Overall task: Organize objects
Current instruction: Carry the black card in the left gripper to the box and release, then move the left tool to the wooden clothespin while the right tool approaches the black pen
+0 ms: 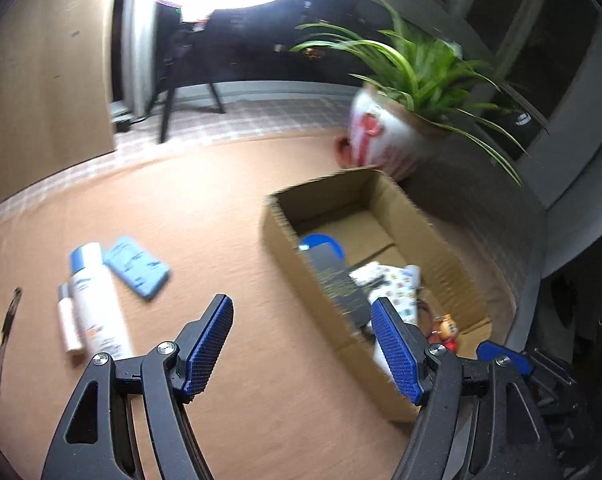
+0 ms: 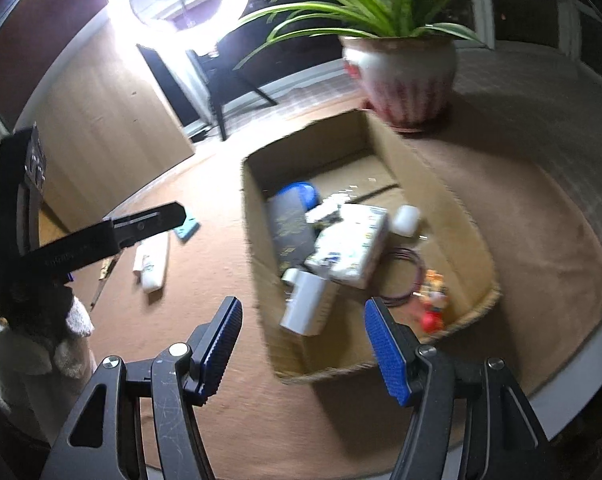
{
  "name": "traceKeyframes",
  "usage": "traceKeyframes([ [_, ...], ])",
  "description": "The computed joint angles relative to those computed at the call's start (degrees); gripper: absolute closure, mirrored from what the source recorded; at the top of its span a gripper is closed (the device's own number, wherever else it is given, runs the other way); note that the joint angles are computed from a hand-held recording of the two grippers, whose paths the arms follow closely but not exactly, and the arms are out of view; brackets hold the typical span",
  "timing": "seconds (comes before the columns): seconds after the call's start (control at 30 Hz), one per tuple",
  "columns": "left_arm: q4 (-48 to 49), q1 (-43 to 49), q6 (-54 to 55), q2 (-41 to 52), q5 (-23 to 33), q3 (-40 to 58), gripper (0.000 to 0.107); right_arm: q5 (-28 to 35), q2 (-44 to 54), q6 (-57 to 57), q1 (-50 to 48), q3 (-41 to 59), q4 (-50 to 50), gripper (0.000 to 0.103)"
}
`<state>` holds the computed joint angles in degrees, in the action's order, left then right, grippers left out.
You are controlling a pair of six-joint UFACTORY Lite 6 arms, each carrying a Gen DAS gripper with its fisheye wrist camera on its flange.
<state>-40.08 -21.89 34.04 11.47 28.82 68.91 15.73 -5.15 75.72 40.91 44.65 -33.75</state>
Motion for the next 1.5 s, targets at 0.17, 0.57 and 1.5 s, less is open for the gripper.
traceKeyframes([
  [0.17,-5.00,10.36,8.74,-3.38,2.51,-5.42,0.032,-0.96,6.16,-2.79,1.83,6.89,2.46,0.043],
  [0.57,-6.60,33.93,21.90,-1.56,6.90,-8.69,0.035,-0.93,22.72,-17.57,5.28,26.99,15.29,0.043],
  [1.5,15.74,43.62,8.53,41.96,7.48,38.88,0.070,6.58,40.88,-18.93,12.07,48.97,21.07,0.043],
])
